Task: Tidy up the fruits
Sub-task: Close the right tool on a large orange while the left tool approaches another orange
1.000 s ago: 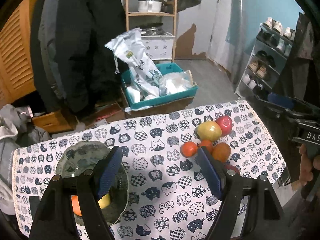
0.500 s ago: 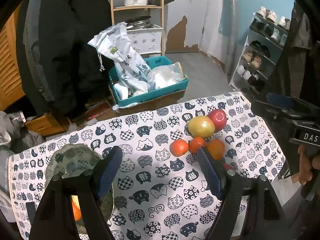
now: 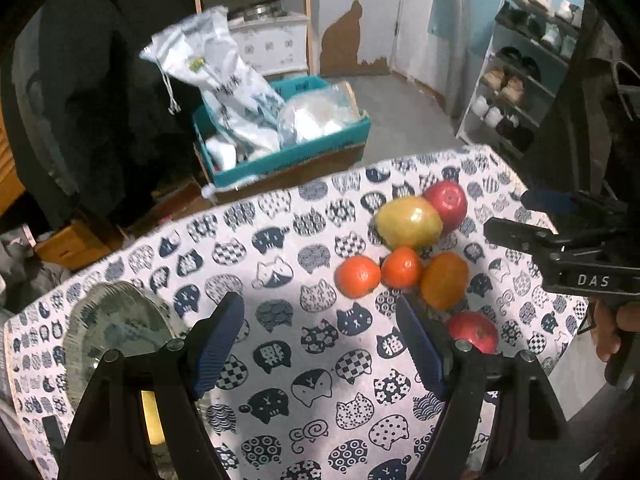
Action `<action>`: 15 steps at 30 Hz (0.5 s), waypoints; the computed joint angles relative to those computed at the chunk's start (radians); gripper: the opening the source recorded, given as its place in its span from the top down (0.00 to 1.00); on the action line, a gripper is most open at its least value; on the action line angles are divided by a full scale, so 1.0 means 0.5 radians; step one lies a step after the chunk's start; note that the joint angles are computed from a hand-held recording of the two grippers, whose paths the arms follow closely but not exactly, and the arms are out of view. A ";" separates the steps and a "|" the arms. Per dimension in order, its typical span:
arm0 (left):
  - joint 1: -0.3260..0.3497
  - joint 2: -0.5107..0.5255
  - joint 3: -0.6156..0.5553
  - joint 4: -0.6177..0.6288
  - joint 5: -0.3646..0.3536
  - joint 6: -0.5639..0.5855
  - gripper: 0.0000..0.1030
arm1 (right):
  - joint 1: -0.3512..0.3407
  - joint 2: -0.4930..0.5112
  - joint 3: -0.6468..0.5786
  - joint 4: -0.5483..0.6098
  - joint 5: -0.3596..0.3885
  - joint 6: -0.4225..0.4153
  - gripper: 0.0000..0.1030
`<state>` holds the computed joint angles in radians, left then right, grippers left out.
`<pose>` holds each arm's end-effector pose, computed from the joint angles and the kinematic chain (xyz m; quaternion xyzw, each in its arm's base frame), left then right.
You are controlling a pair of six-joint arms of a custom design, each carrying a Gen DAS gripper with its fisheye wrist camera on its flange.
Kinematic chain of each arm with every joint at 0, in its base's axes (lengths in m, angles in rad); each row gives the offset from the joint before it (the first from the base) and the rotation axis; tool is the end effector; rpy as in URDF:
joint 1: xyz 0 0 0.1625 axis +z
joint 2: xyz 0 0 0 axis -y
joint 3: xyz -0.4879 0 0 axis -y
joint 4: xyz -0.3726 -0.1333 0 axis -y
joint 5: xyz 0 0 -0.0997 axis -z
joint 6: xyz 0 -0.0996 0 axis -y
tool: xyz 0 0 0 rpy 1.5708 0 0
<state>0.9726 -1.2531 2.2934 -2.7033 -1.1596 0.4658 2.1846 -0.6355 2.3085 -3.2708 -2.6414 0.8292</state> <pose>-0.1096 -0.4682 0.2229 0.4879 0.8475 -0.0585 0.2005 0.2999 -0.3460 0.0364 -0.0993 -0.8543 0.3456 0.3753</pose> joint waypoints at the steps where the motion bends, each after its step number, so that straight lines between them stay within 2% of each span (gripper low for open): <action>1: 0.010 0.027 -0.003 0.008 0.008 -0.009 0.23 | -0.023 0.011 0.011 -0.044 0.029 -0.015 0.18; 6: 0.042 0.109 -0.005 0.024 0.039 -0.025 0.23 | -0.166 0.079 0.071 -0.254 0.185 -0.100 0.18; 15: 0.092 0.223 -0.021 0.008 0.088 -0.003 0.23 | -0.346 0.200 0.085 -0.335 0.364 -0.191 0.18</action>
<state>1.0184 -1.1417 2.2828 -2.6993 -1.1157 0.4643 2.0117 -0.5357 2.3509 -3.4382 -2.4595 0.7335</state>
